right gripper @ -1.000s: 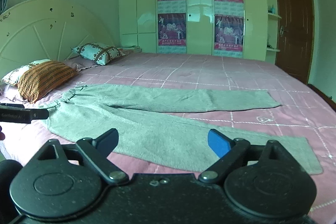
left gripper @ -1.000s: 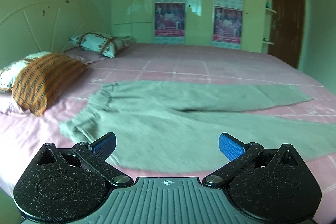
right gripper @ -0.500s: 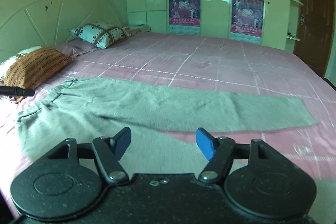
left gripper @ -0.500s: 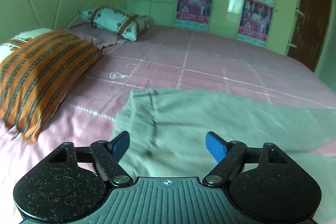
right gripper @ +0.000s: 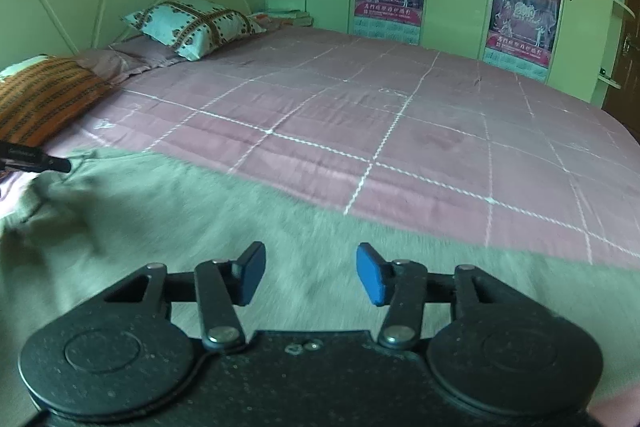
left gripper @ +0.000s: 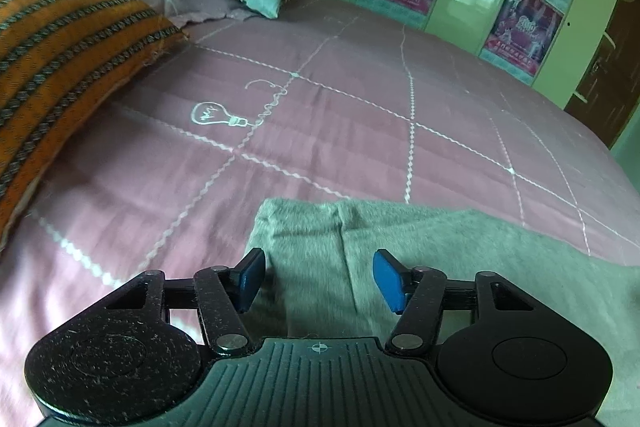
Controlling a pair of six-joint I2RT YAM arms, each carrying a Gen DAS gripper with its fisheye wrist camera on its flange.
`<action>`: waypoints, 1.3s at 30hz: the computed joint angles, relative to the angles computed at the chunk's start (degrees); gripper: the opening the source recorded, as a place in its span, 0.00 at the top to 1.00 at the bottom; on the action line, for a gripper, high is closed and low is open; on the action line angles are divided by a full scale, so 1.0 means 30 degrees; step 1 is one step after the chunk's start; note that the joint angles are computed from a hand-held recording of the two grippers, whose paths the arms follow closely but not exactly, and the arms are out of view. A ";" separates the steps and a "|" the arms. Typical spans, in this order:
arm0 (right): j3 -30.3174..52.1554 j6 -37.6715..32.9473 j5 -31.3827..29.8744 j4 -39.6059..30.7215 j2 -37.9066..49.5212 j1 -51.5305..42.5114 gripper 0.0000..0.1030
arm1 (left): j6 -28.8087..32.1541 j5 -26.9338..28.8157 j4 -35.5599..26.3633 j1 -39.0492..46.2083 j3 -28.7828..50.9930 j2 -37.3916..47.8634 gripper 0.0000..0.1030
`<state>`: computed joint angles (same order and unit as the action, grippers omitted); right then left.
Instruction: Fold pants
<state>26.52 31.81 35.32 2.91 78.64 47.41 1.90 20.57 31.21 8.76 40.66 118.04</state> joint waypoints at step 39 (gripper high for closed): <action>0.1609 -0.4805 -0.1681 -0.5769 -0.3741 0.1421 1.00 | -0.0620 0.8574 0.3374 0.4746 -0.3913 -0.3348 0.93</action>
<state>31.35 17.39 30.28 -14.40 67.42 51.67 0.04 46.29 41.33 23.00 28.92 107.99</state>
